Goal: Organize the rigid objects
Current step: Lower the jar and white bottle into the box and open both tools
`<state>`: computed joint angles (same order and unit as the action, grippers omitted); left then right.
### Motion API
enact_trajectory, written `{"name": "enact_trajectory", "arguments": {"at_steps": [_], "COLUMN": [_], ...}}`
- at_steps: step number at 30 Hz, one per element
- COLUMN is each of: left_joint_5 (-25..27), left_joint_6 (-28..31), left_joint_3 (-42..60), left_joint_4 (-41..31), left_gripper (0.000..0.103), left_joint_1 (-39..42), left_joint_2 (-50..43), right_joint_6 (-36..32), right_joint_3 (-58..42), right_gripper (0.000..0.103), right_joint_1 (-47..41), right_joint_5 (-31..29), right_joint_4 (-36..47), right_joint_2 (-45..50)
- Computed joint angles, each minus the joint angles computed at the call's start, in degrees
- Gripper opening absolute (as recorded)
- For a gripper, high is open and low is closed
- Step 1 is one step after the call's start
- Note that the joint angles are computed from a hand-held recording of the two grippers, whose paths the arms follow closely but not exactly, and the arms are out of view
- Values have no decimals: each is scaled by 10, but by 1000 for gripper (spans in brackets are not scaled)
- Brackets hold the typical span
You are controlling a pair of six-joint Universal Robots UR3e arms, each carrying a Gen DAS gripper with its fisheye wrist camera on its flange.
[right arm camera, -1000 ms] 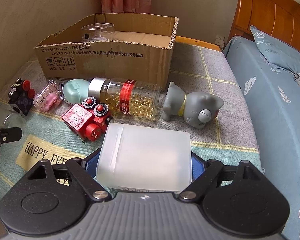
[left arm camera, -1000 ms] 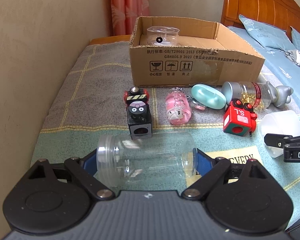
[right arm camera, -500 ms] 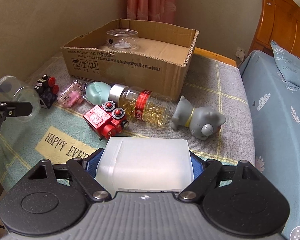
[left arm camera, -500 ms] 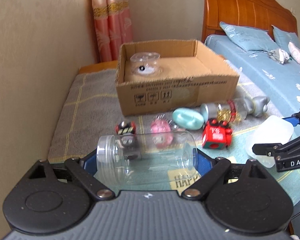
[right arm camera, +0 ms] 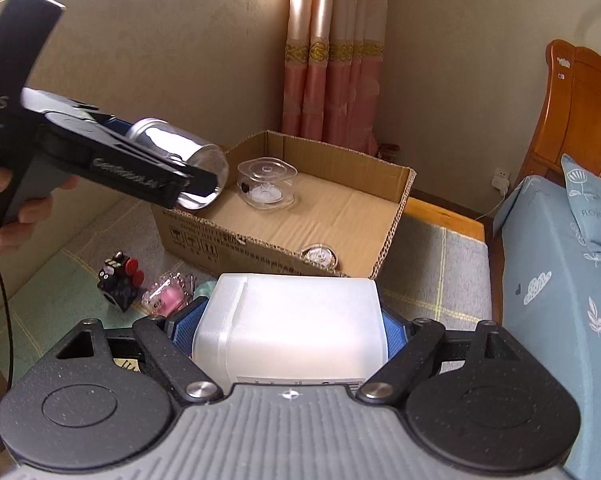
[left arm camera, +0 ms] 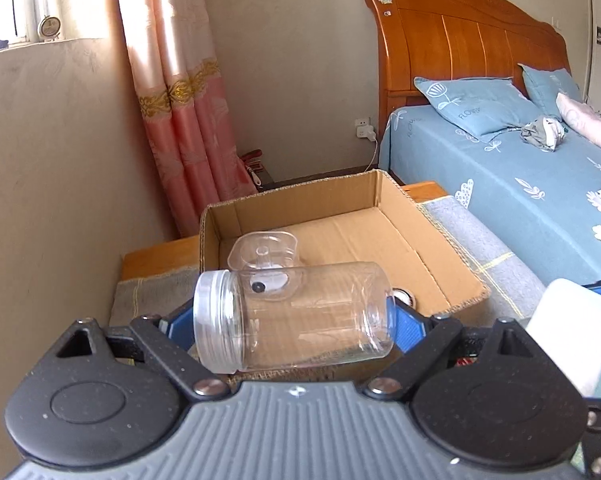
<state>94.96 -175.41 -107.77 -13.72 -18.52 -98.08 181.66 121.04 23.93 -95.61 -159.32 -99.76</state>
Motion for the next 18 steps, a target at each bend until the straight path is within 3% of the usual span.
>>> {"name": "enact_trajectory", "arguments": {"at_steps": [2, 5, 9, 16, 18], "left_joint_5": [18, -1, 10, -92, -95], "left_joint_6": [1, 14, 44, 48, 53], "left_joint_3": [37, 55, 14, -56, -74], "left_joint_4": [7, 1, 64, 51, 54], "left_gripper": [92, 93, 94, 95, 96], "left_joint_1": [-4, 6, 2, 65, 72], "left_joint_2": [-42, -70, -77, -14, 0], "right_joint_6": [-8, -19, -33, -65, -74], "right_joint_3": [-19, -43, -71, -152, -186], "right_gripper": [88, 88, 88, 88, 88], "right_joint_1": [-9, -26, -54, -75, -81], "right_joint_5": [5, 15, 47, 63, 73], "right_joint_4": [6, 8, 8, 15, 26], "right_joint_2": [11, 30, 54, 131, 159]}}
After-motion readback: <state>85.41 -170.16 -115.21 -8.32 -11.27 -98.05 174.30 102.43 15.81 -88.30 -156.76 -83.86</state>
